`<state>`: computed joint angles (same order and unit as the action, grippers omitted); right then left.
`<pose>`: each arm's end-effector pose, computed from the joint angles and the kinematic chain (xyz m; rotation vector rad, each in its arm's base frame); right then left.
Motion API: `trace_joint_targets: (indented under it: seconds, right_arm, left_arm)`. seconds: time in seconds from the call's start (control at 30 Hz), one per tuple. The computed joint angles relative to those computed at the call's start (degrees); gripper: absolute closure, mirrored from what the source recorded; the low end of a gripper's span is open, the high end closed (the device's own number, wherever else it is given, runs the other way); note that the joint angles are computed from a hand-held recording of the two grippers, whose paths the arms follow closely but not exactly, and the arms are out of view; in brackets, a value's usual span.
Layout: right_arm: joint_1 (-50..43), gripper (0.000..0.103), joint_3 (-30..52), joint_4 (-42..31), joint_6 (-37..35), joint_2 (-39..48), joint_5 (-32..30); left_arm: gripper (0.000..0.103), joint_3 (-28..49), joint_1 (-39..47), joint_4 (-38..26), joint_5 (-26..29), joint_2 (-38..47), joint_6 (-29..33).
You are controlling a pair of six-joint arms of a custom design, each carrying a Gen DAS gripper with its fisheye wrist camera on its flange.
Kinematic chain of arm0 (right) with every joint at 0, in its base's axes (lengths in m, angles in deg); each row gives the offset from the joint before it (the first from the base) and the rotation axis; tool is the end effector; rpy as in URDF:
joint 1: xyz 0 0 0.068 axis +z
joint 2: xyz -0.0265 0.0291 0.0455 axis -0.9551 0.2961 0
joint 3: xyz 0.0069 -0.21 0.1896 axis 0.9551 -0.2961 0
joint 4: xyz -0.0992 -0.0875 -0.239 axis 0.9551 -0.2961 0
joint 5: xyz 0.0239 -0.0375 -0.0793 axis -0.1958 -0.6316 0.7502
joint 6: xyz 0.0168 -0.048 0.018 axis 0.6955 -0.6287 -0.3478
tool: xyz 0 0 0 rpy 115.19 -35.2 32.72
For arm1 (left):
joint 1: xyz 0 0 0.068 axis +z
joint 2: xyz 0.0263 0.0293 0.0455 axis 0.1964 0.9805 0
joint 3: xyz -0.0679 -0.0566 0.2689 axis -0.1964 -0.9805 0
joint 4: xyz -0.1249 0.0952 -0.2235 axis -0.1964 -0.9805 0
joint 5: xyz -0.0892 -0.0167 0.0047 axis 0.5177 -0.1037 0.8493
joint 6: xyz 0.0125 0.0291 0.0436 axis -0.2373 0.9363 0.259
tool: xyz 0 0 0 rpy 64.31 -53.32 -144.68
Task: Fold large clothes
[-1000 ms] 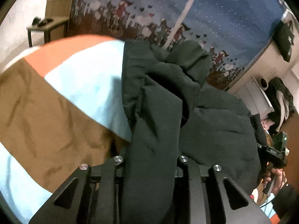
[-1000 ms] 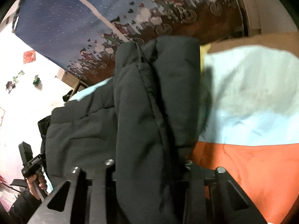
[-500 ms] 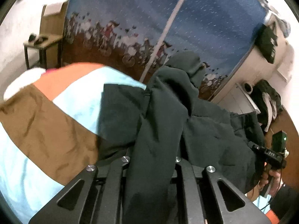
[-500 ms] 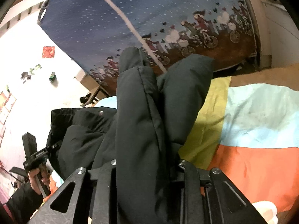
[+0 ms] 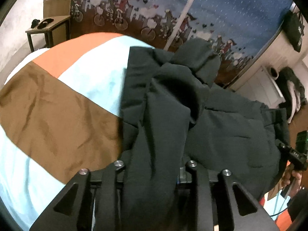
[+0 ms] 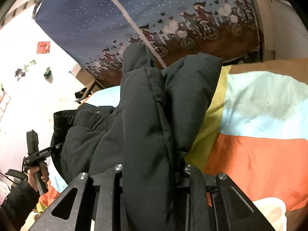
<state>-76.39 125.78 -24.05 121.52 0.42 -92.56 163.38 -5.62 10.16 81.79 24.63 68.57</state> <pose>0.1662 0.0097 0.2881 0.3681 2.2193 0.9400 0.3634 -0.1242 0.3606 0.6506 2.5761 -0.5533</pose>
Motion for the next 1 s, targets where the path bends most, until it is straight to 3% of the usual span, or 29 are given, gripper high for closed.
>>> trace_joint_targets:
  seconds: [0.03, 0.13, 0.2, 0.43, 0.47, 0.53, 0.7, 0.8, 1.0]
  right_arm:
    - [-0.8, 0.079, -0.5, 0.3, -0.5, 0.3, -0.8]
    - [-2.8, 0.079, -2.1, 1.4, -1.4, 1.4, -2.9]
    - [-3.2, 0.079, -2.7, 1.7, -1.5, 1.8, -3.3]
    - [-4.3, 0.077, -5.1, 3.8, -1.2, 3.9, -4.3]
    - [-4.2, 0.077, -5.0, 3.9, -0.9, 4.2, -4.3]
    - [-4.3, 0.077, -5.3, 3.9, -0.5, 4.2, -4.4]
    - [-2.6, 0.077, -3.5, 1.8, -0.9, 3.9, -1.8]
    - [-0.9, 0.079, -1.9, 0.5, 0.0, 3.0, 0.5]
    - [1.7, 0.080, 2.4, -2.9, 1.2, -1.1, 4.1]
  left_arm:
    - [0.070, -0.1, 0.1, 0.7, 0.0, 0.8, 0.6]
    - [0.047, -0.8, 0.1, 2.8, -1.4, 2.8, 1.2]
    - [0.026, -0.6, 0.7, 3.6, -1.0, 4.5, 1.8]
    - [0.022, 5.7, 5.0, -2.4, 11.9, 13.4, 2.1]
    - [0.025, 5.5, 5.5, -2.4, 13.2, 13.4, 2.2]
    - [0.044, 4.3, 6.0, -1.9, 15.5, 12.4, 4.4]
    - [0.078, 1.8, 5.8, -0.8, 13.2, 8.0, 6.1]
    - [0.086, -2.2, 5.8, 1.8, 12.6, 2.5, 5.6]
    - [0.089, -3.1, 4.4, -0.3, 11.1, -5.5, 4.7]
